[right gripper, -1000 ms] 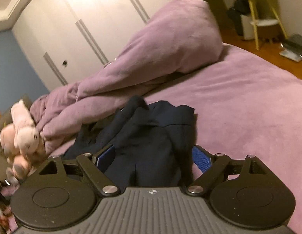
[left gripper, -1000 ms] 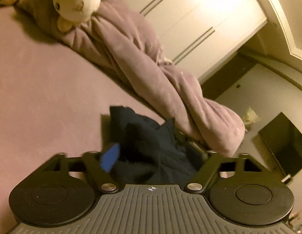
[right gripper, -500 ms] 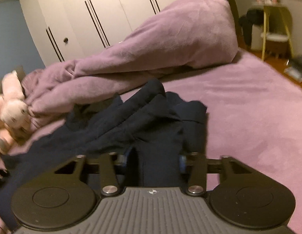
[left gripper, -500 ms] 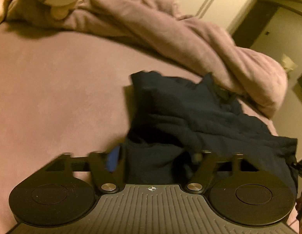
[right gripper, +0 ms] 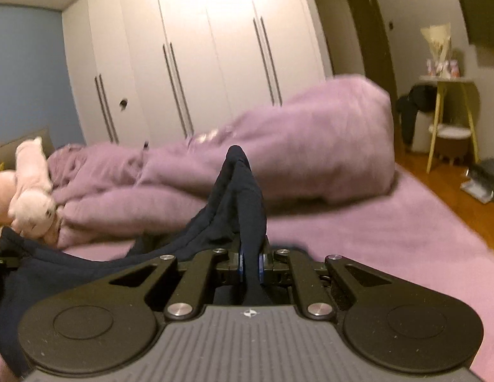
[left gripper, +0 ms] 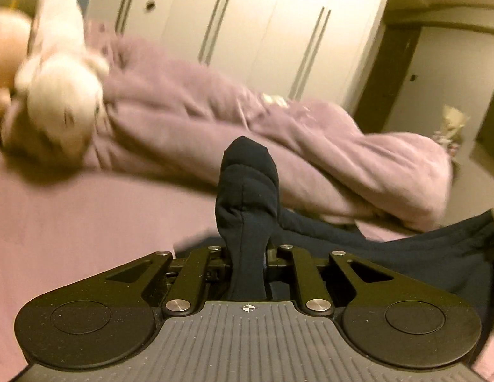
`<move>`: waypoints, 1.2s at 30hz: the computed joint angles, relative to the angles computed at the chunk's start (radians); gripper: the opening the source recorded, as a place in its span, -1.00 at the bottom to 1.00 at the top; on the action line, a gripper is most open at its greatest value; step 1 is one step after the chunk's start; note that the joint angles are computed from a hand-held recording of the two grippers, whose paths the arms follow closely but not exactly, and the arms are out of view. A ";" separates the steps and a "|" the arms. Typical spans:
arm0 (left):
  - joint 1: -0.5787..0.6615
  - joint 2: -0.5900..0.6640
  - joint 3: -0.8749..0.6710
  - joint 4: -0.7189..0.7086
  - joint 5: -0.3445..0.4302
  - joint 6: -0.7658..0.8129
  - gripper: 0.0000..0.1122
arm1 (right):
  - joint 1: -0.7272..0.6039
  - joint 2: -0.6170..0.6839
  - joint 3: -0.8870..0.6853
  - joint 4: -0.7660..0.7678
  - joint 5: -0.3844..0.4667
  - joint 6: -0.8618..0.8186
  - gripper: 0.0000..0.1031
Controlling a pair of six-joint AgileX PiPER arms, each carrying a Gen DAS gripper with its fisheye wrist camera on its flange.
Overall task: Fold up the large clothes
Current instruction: 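Lower the folded hem onto the jacket and open both grippers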
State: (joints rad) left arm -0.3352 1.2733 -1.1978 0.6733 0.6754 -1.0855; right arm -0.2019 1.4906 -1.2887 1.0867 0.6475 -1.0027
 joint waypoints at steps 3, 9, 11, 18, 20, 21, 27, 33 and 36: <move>0.011 0.175 -0.194 0.098 0.069 -0.034 -0.74 | 0.098 0.123 -0.200 -0.176 -0.080 0.198 -0.85; -0.016 0.525 -0.498 0.304 0.191 -0.139 -0.73 | 0.257 0.417 -0.583 -0.702 -0.152 0.720 -0.85; -0.029 0.623 -0.552 0.360 0.230 -0.181 -0.70 | 0.294 0.501 -0.657 -0.881 -0.152 0.902 -0.85; 0.007 0.751 -0.414 0.449 0.124 -0.403 -0.32 | 0.384 0.664 -0.648 -1.472 -0.181 1.484 -0.74; 0.070 0.727 -0.337 0.403 0.000 -0.481 -0.26 | 0.380 0.690 -0.629 -1.507 -0.208 1.538 -0.64; 0.095 0.721 -0.310 0.394 -0.048 -0.514 -0.19 | 0.372 0.711 -0.651 -1.464 -0.201 1.513 -0.62; 0.119 0.775 -0.333 0.382 -0.075 -0.559 0.07 | 0.333 0.793 -0.710 -1.322 -0.215 1.483 -0.44; 0.135 0.788 -0.371 0.312 -0.052 -0.501 0.35 | 0.317 0.789 -0.690 -1.249 -0.255 1.445 -0.34; 0.112 0.777 -0.393 0.254 0.024 -0.450 0.55 | 0.295 0.737 -0.617 -1.173 -0.306 1.414 0.17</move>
State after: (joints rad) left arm -0.2228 2.0503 -1.5909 0.9273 0.6993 -1.5350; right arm 0.0934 2.2273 -1.9061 -0.0865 0.3414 0.4114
